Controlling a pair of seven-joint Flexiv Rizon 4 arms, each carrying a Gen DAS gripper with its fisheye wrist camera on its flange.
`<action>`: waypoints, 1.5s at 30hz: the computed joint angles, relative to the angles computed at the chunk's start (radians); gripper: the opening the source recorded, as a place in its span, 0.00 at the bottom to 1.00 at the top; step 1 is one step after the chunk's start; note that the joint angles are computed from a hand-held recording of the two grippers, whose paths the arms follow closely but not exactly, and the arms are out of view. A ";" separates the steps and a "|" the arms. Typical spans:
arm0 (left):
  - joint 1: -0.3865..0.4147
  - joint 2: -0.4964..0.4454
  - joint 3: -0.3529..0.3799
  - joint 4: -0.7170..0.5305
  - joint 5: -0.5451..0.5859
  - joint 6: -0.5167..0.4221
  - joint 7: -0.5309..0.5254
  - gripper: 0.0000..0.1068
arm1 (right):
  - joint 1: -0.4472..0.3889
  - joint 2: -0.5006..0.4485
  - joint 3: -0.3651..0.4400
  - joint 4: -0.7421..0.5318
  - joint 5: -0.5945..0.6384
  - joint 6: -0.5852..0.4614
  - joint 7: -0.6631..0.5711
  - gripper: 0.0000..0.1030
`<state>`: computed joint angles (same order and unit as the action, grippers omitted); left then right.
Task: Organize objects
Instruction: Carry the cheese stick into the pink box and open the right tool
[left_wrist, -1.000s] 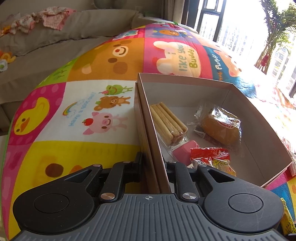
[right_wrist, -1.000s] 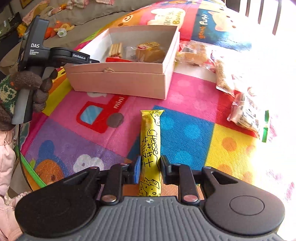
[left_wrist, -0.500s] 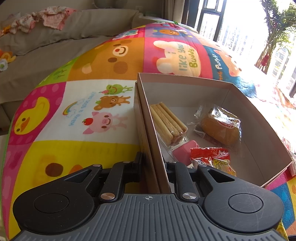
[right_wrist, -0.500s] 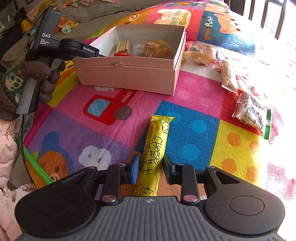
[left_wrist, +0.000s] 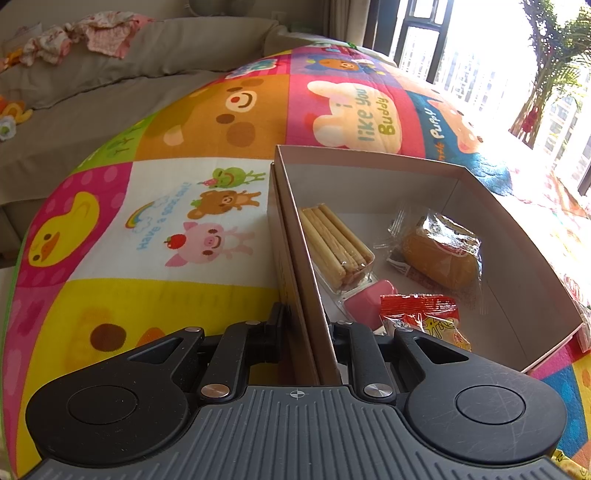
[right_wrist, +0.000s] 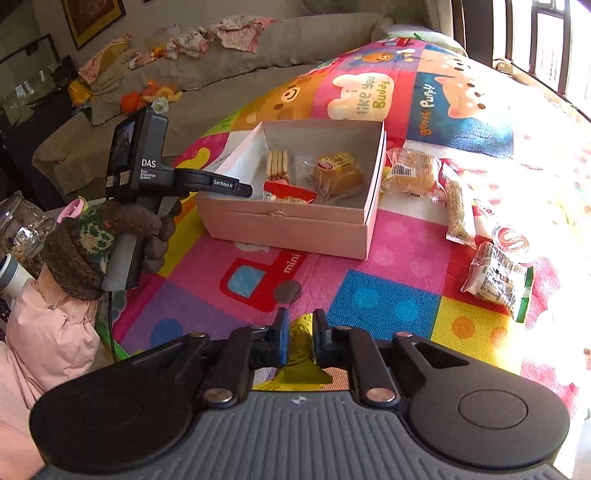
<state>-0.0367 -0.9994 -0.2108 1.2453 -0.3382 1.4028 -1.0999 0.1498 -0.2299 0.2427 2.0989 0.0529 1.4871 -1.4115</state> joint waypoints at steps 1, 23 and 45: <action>0.000 0.000 0.000 0.000 0.000 0.000 0.000 0.17 | 0.005 0.008 -0.007 -0.003 0.006 0.003 -0.006 0.04; 0.000 -0.001 0.000 -0.003 0.001 -0.003 -0.001 0.17 | 0.184 -0.071 -0.199 0.114 -0.370 -0.007 0.190 0.24; 0.000 0.002 -0.005 0.003 -0.002 -0.001 -0.001 0.17 | -0.069 -0.149 0.091 -0.278 0.031 0.096 -0.048 0.20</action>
<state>-0.0367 -0.9975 -0.2157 1.2481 -0.3405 1.4021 -1.1009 0.0809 -0.3789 0.3334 1.8207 0.0838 1.5829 -1.4592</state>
